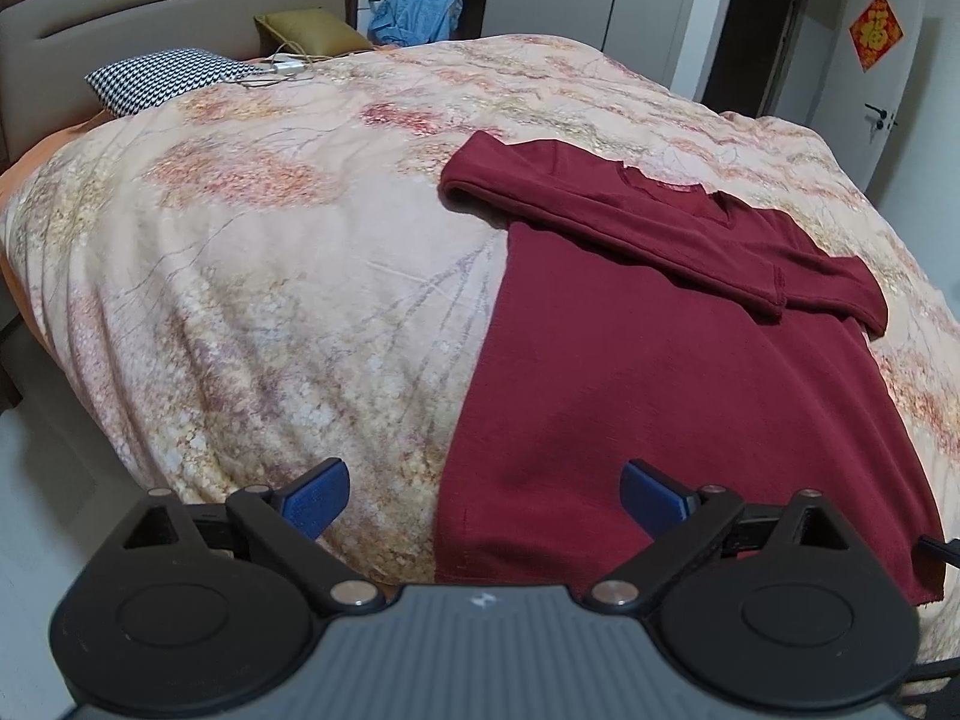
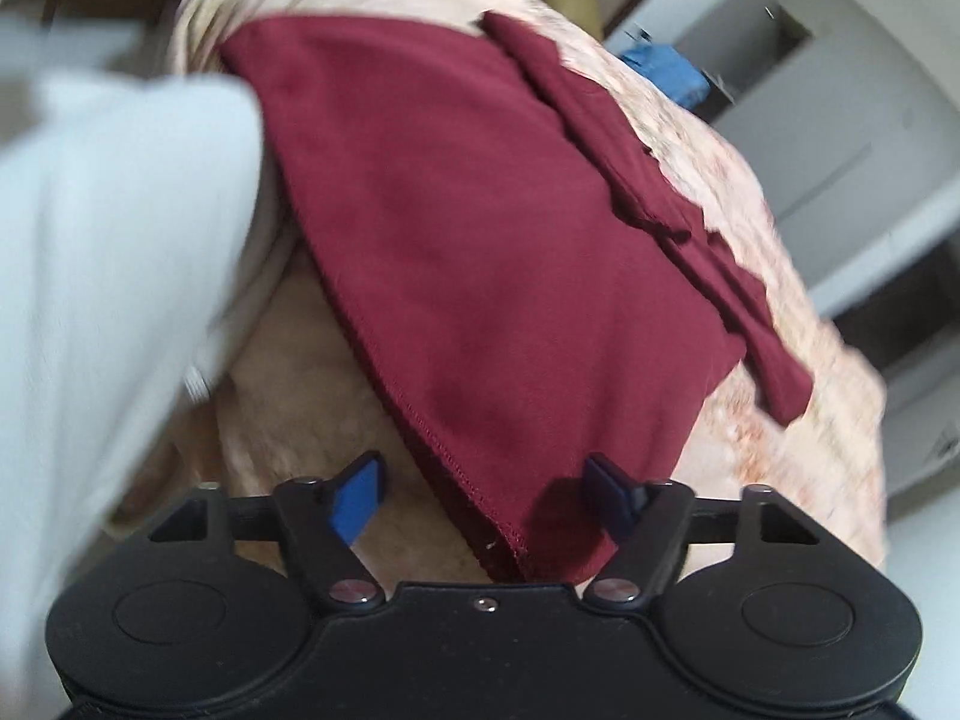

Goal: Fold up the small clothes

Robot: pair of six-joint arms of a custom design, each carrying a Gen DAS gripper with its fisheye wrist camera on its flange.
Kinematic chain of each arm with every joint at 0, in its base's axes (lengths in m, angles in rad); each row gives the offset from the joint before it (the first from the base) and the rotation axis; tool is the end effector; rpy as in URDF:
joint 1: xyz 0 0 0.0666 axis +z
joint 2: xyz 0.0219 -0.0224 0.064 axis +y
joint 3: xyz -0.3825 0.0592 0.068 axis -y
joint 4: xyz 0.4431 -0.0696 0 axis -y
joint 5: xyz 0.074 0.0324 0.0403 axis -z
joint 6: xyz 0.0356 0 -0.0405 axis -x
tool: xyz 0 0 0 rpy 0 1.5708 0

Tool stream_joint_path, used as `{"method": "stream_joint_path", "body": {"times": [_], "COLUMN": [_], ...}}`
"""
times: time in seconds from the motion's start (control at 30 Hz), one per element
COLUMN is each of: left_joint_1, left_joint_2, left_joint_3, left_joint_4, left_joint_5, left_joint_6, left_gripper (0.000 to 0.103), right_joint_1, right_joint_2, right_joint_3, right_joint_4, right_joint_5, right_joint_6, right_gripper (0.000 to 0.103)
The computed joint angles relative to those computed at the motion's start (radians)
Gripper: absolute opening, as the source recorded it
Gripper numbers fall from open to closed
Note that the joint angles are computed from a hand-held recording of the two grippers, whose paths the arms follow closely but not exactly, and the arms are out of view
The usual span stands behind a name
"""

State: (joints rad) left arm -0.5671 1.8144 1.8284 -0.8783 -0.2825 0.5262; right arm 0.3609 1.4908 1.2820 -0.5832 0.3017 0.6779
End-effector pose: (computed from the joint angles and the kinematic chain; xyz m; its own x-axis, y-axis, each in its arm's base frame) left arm 0.5899 -0.3644 0.4092 -0.7372 -0.1023 -0.6678 -0.0081 0.9897 -0.1427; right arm 0.5356 0.1904 0.3485 -0.4297 -0.8022 -0.4145 -0.5281 0.5956 -0.6053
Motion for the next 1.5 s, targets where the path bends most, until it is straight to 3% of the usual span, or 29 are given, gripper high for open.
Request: {"method": "stream_joint_path", "body": {"times": [0.13,0.23,0.3,0.4,0.67,0.8,1.0,1.2,1.37,1.5], "left_joint_1": [-0.004,-0.006,-0.009,-0.016,-0.054,-0.079,-0.107,-0.103,-0.096,-0.083], "left_joint_2": [-0.007,-0.023,-0.033,-0.048,-0.077,-0.067,-0.009,0.036,0.047,0.016], "left_joint_3": [-0.013,-0.04,-0.062,-0.091,-0.157,-0.167,-0.129,-0.09,-0.09,-0.142], "left_joint_4": [0.026,0.068,0.1,0.144,0.268,0.314,0.301,0.265,0.239,0.275], "left_joint_5": [0.009,0.036,0.058,0.083,0.113,0.095,0.003,-0.066,-0.162,-0.174], "left_joint_6": [-0.021,-0.035,-0.048,-0.073,-0.21,-0.283,-0.326,-0.364,-0.39,-0.412], "left_gripper": [0.1,0.1,0.1,0.1,0.101,0.101,0.101,0.09,0.066,0.055], "right_joint_1": [0.01,0.016,0.012,-0.001,-0.068,-0.098,-0.108,-0.113,-0.117,-0.118], "right_joint_2": [-0.016,-0.037,-0.043,-0.036,0.037,0.077,0.1,0.097,0.088,0.081], "right_joint_3": [-0.049,-0.082,-0.081,-0.026,0.217,0.299,0.343,0.351,0.348,0.342], "right_joint_4": [0.09,0.156,0.168,0.109,-0.083,-0.118,-0.131,-0.116,-0.101,-0.097], "right_joint_5": [0.007,-0.001,-0.02,-0.078,-0.279,-0.373,-0.418,-0.425,-0.419,-0.415], "right_joint_6": [0.109,0.173,0.166,0.054,-0.409,-0.547,-0.591,-0.619,-0.638,-0.645], "right_gripper": [0.055,0.033,0.013,0.013,0.012,0.012,0.012,0.012,0.012,0.012]}}
